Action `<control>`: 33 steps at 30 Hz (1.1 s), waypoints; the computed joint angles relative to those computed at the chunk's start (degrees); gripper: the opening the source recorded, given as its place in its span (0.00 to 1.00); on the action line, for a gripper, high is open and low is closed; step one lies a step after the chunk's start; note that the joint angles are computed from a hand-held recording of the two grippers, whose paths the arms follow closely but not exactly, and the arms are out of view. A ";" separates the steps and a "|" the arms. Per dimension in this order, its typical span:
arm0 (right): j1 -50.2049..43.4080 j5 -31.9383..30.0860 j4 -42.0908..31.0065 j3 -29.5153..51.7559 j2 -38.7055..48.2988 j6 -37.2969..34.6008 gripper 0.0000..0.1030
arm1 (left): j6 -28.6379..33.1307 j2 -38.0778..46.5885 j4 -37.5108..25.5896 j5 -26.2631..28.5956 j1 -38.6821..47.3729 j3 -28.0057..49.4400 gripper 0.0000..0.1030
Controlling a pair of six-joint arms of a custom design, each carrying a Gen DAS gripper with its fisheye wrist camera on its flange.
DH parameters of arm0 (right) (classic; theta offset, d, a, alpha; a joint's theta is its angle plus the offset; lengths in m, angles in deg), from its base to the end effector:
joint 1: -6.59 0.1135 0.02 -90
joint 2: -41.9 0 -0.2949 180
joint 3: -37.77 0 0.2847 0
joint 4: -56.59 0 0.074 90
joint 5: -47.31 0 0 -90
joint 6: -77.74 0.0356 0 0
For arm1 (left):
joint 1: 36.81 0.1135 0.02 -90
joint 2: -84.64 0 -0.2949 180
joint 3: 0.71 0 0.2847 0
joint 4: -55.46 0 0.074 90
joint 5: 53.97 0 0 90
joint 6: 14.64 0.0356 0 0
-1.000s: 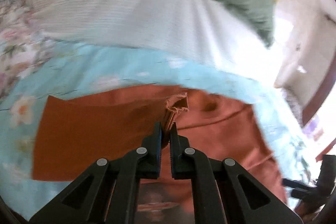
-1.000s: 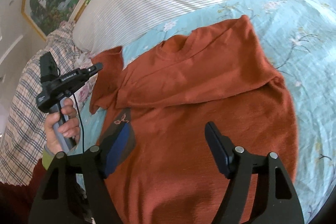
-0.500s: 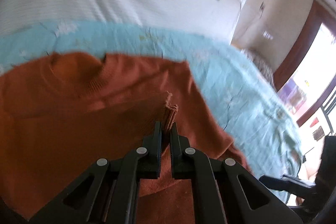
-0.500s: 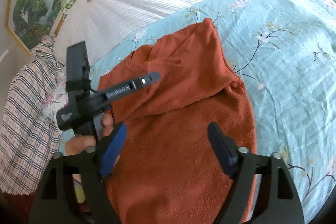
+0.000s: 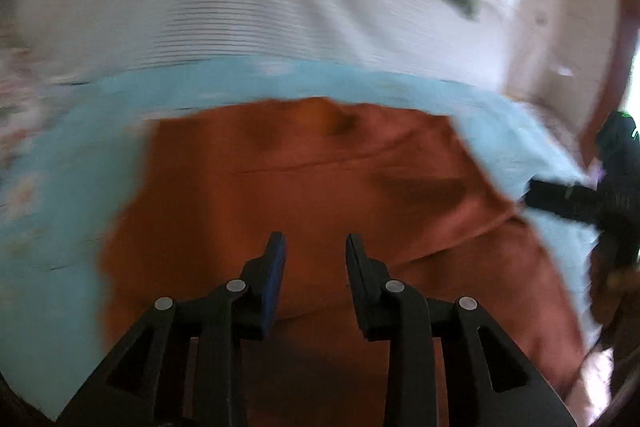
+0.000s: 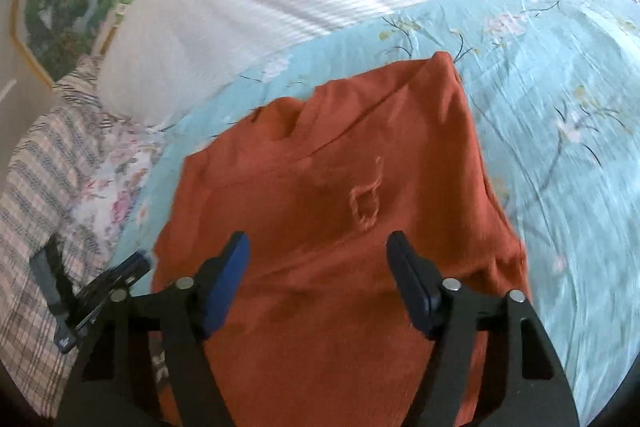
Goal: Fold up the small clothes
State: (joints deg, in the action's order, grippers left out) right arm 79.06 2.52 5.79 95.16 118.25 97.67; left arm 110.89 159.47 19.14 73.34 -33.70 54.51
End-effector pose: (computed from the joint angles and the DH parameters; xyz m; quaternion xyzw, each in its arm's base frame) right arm 0.1006 0.2345 0.2146 0.3558 0.8390 0.1701 0.3749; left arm 0.2691 -0.0070 0.2178 0.3429 0.8437 -0.1968 0.3631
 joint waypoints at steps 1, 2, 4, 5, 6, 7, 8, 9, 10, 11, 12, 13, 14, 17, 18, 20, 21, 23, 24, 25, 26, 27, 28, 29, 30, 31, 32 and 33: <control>-2.24 -1.66 2.12 -1.17 -0.52 -2.06 0.65 | 0.81 1.54 0.84 -0.80 2.51 0.72 0.30; -5.03 -4.05 4.91 -2.40 -0.71 -5.21 0.64 | 1.44 4.83 1.36 -2.18 5.47 2.61 0.30; -9.31 -8.61 8.17 -3.17 0.63 -9.37 0.63 | 0.98 10.27 1.64 -4.62 8.55 6.11 0.28; -11.52 -11.40 10.55 -3.93 1.75 -11.07 0.59 | 0.35 13.47 2.08 -5.41 10.18 8.15 0.28; -13.21 -13.34 12.79 -4.55 2.78 -12.40 0.55 | -0.27 15.73 2.40 -5.80 11.10 9.66 0.28; -14.00 -13.76 13.48 -4.60 3.54 -13.03 0.46 | -0.62 17.66 2.50 -6.11 11.68 11.01 0.28; -14.80 -13.70 13.77 -4.23 4.21 -13.99 0.33 | -1.03 20.04 2.46 -6.84 11.63 12.57 0.28; -15.39 -14.20 15.32 -4.54 3.98 -15.13 0.24 | -1.18 21.37 2.44 -7.67 11.30 13.42 0.28; -15.91 -14.60 18.40 -5.59 3.04 -16.46 0.07 | -1.76 22.41 3.06 -8.79 10.45 13.79 0.28; -15.84 -13.73 20.88 -6.44 1.85 -17.30 0.07 | -1.96 23.51 3.43 -9.46 9.62 14.13 0.28; -15.03 -11.45 18.86 -5.27 1.16 -17.32 0.07 | -2.20 24.26 3.39 -9.75 8.83 14.60 0.28; -13.74 -8.66 15.52 -3.77 0.28 -16.84 0.07 | -2.87 24.73 3.78 -10.26 7.67 14.72 0.28; -11.71 -4.51 11.83 -2.33 -1.22 -15.62 0.07 | -3.75 25.32 4.87 -11.48 6.24 14.85 0.28; -5.88 5.26 -5.17 2.72 -3.17 -5.36 0.07 | -5.77 25.41 7.68 -14.28 4.43 14.42 0.28; -4.80 6.56 -10.27 3.80 -2.96 -1.53 0.07 | -6.17 25.41 7.77 -14.07 4.56 14.53 0.28; -4.18 5.00 -13.96 2.45 -3.64 2.65 0.06 | -6.48 24.61 8.06 -13.13 5.28 13.80 0.28; -4.45 3.93 -11.55 0.42 -4.41 2.63 0.07 | -6.51 24.65 8.07 -13.02 5.39 13.77 0.28; -5.33 0.90 -7.16 -2.00 -3.03 2.04 0.07 | -6.68 24.93 7.90 -13.40 5.15 13.85 0.28; -5.73 -0.15 -5.15 -2.66 -2.14 1.20 0.06 | -7.13 24.87 8.23 -13.92 4.78 13.69 0.26; -6.16 -0.91 -3.06 -3.18 -1.44 0.30 0.06 | -7.79 24.75 8.59 -14.43 4.35 13.59 0.25; -6.17 -1.50 -1.30 -3.31 -0.26 0.05 0.06 | -8.98 24.70 8.89 -14.89 3.96 13.70 0.22; -6.03 -1.40 -1.09 -2.92 0.59 0.02 0.06 | -10.51 24.65 9.27 -15.12 3.98 13.76 0.20; -5.81 -1.05 -1.37 -2.81 0.66 0.04 0.06 | -12.22 24.59 9.76 -15.09 4.32 13.79 0.20; -5.54 -0.38 -2.43 -1.99 1.14 0.00 0.06 | -14.84 25.04 9.92 -13.83 5.42 14.36 0.20; -5.71 -0.57 -3.86 -1.11 1.73 -0.14 0.06 | -16.13 25.08 9.37 -12.43 6.39 14.52 0.20; -6.04 -1.09 -4.68 -0.70 2.10 -0.26 0.06 | -17.13 25.67 8.71 -11.00 7.33 15.06 0.20; -5.99 -1.72 -5.66 -0.83 2.38 0.42 0.07 | -17.58 26.52 7.91 -9.81 8.09 15.68 0.20; -6.27 -2.82 -6.00 -1.24 2.48 0.98 0.07 | -17.26 26.87 7.56 -9.69 8.22 15.78 0.20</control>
State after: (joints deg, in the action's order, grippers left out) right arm 72.79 -0.30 -0.21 93.92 120.73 98.66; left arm 93.63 186.34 26.71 63.66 -25.48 70.29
